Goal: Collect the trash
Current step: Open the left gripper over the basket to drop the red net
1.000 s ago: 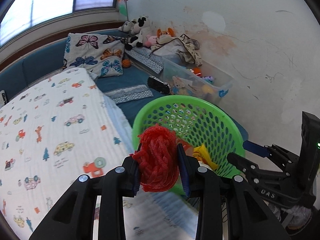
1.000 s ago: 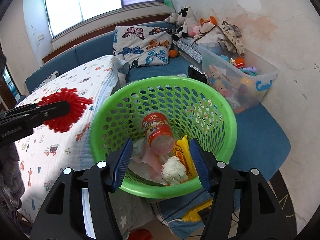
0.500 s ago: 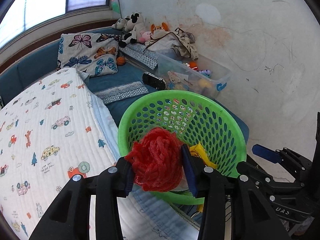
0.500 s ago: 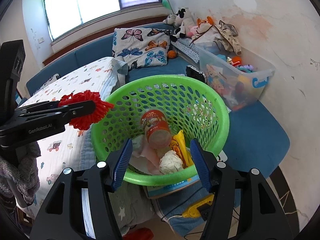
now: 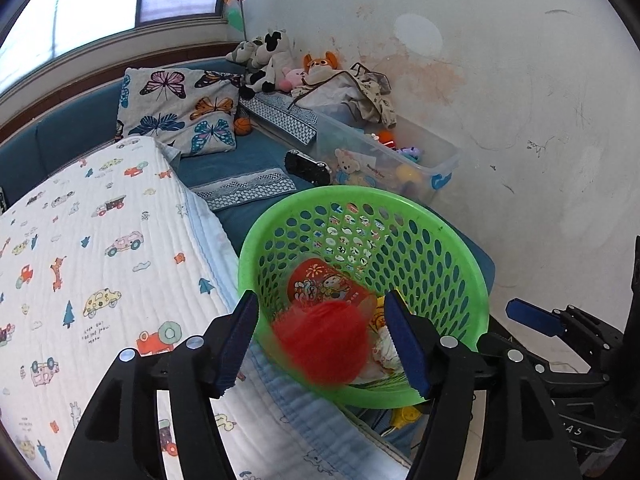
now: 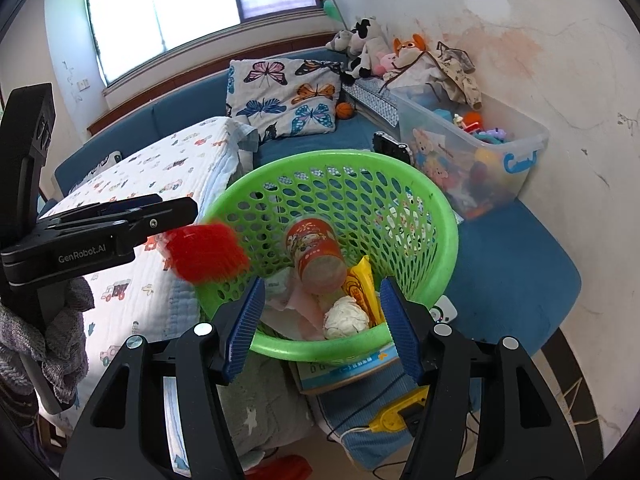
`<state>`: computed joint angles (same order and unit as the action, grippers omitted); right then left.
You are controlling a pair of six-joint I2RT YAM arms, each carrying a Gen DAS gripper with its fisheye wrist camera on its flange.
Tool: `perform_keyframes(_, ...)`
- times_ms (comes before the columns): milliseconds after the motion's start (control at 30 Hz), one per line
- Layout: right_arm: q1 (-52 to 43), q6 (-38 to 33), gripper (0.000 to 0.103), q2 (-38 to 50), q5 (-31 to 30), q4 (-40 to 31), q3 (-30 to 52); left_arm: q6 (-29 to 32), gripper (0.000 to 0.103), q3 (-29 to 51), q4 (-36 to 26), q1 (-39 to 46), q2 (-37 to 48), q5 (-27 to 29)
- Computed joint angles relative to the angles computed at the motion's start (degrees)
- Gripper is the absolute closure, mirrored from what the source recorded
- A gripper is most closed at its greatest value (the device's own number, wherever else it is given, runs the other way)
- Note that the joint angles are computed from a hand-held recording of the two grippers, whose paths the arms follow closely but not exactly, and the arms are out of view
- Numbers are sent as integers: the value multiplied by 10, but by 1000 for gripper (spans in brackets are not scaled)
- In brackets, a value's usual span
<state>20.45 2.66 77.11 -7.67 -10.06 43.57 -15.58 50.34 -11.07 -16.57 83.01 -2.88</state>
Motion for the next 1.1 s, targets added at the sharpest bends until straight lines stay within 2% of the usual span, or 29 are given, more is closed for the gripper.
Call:
perform_keyframes(400, 10, 7, 42, -20, 1, -8, -3, 3, 37, -21, -9, 1, -44, -11)
perform_keyframes(433, 12, 9, 41, -22, 1, -8, -4, 5, 35, -26, -10, 0, -52, -15)
perform_keyframes(467, 13, 11, 34, -23, 1, -7, -5, 7, 34, -29, -11, -1, -59, -20)
perform_keyframes(500, 16, 13, 33, -26, 3, -5, -6, 9, 34, -34, -13, -1, -68, -27)
perform_keyframes(667, 31, 20, 32, -33, 9, -5, -7, 8, 33, -48, -23, 8, -98, -27)
perform_keyframes(800, 41, 23, 30, -38, 14, -6, -8, 12, 29, -60, -31, 9, -123, -38)
perform_keyframes(933, 49, 27, 26, -40, 17, -9, -7, 18, 20, -76, -39, 7, -153, -56)
perform_keyframes(1100, 65, 34, 19, -45, 22, -8, -9, 21, 14, -98, -53, 20, -193, -65)
